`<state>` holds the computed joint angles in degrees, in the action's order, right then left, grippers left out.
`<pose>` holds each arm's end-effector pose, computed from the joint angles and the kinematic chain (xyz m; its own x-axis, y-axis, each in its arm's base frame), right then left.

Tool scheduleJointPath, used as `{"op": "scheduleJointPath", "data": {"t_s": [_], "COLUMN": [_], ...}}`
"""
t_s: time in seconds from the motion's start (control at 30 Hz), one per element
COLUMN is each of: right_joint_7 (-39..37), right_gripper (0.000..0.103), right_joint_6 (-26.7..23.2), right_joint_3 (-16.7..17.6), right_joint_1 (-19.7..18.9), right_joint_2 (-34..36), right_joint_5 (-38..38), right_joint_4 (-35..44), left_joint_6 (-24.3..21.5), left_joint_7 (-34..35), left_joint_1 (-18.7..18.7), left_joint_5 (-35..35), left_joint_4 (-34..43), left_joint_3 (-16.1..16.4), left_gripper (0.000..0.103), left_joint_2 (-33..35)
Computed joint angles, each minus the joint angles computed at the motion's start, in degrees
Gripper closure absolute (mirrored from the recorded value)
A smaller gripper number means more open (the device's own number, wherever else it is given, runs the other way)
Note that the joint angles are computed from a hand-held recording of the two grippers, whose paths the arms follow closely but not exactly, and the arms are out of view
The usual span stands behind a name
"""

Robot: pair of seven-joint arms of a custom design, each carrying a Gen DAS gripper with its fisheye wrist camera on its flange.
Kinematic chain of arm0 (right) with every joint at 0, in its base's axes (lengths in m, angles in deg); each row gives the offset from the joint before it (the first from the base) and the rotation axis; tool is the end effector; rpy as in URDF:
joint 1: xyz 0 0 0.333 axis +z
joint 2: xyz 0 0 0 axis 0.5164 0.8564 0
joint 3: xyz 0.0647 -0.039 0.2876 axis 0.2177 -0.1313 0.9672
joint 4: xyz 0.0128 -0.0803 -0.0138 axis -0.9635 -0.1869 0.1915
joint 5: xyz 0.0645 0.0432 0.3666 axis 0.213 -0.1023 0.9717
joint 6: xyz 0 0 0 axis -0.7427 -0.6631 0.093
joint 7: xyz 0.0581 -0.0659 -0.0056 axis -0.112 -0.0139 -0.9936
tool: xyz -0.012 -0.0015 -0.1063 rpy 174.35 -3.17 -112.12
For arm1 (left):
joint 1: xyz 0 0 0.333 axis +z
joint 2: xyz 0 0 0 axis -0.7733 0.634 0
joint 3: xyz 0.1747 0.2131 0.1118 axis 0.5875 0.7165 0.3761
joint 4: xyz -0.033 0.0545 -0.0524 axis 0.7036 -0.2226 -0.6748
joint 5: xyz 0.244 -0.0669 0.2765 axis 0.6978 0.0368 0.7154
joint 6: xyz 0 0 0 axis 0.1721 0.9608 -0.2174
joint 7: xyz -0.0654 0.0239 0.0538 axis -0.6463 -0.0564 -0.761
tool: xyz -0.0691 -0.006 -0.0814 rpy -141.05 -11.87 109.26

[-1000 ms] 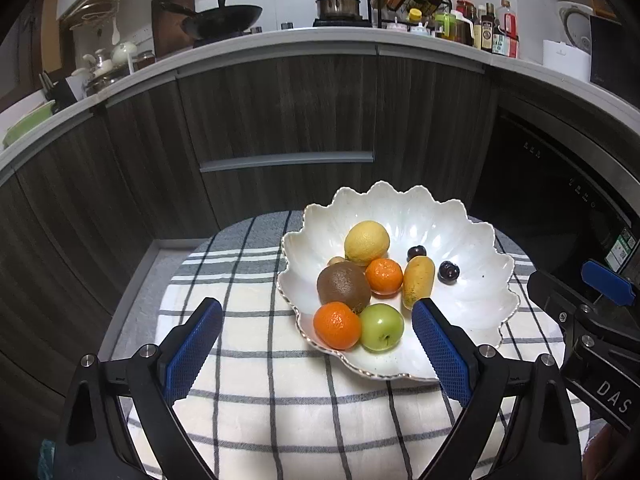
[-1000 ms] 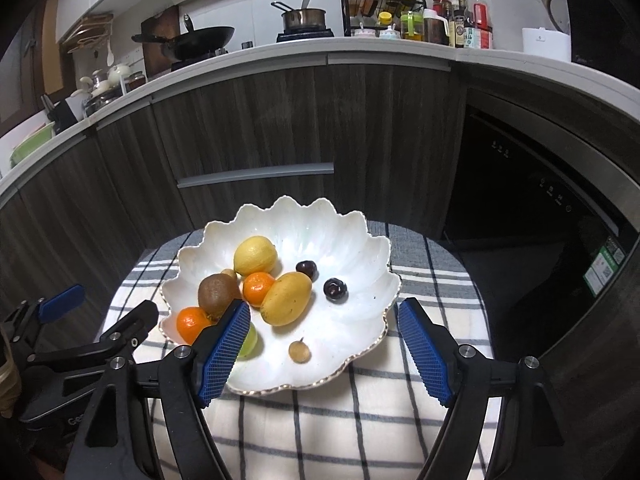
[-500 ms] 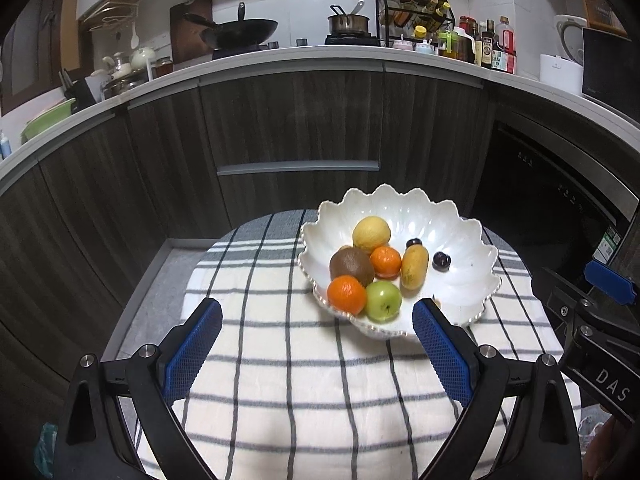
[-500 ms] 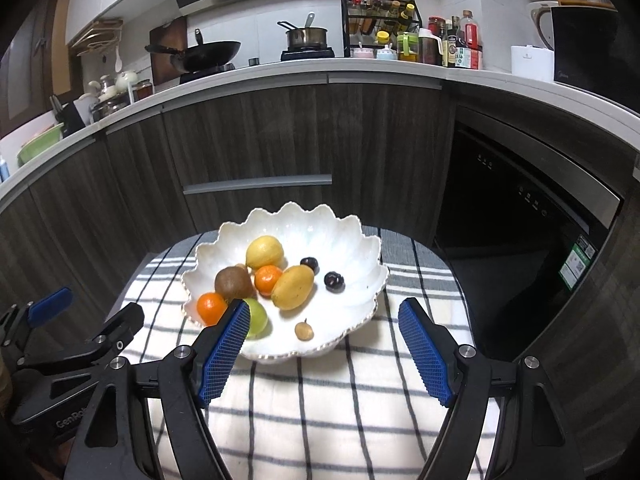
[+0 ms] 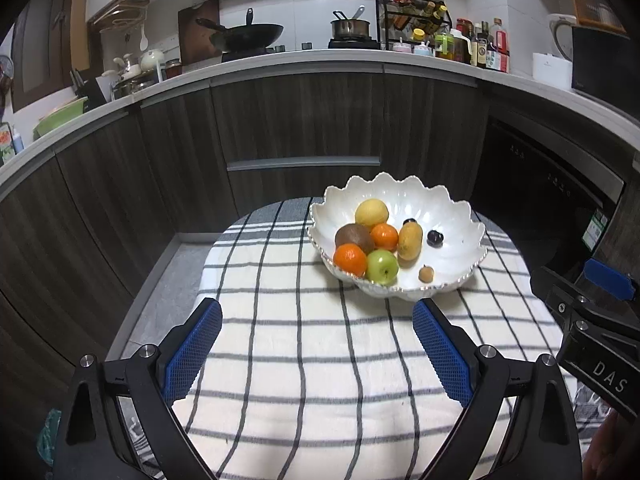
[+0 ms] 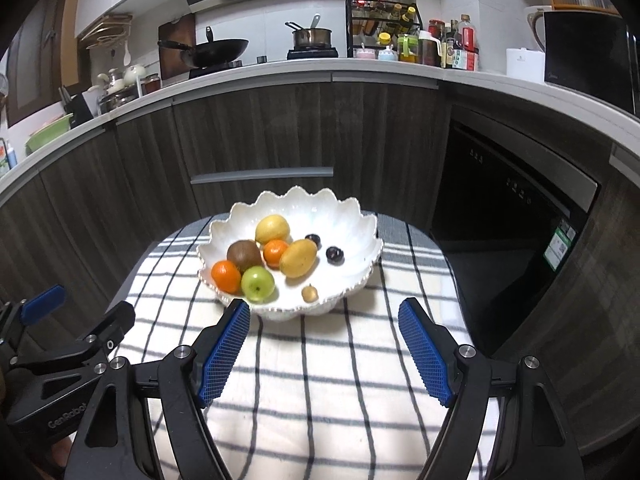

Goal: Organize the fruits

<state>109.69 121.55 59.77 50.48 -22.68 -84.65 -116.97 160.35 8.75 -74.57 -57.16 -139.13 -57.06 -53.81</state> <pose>0.4742 0.2598 0.5537 -0.4038 -0.9141 -0.0361 -0.5452 0.2722 -0.7929 0.5440 -0.3765 0.5588 -0.4041 -0.9128 -0.0591 -0.5509 0.2945 -0.7809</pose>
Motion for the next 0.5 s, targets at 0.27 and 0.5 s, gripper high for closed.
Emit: {"op": "scheduleJointPath", "data": {"t_s": [0.27, 0.5], "right_joint_7": [2.86, 5.78], "right_gripper": [0.026, 0.026], "right_joint_6": [-0.95, -1.53], "right_joint_3": [1.69, 3.27], "right_joint_1": [0.64, 0.74], "right_joint_2": [-3.12, -4.72], "right_joint_5": [-1.18, -2.9], "right_joint_4": [-4.44, -7.91], "left_joint_6": [2.69, 4.84], "left_joint_7": [-6.31, -13.7], "left_joint_1": [0.16, 2.05], "left_joint_5": [7.06, 13.8], "left_joint_4": [-8.47, -14.28], "left_joint_3": [0.3, -0.81], "left_gripper": [0.006, 0.006], "left_joint_2": [-5.63, -8.69]}}
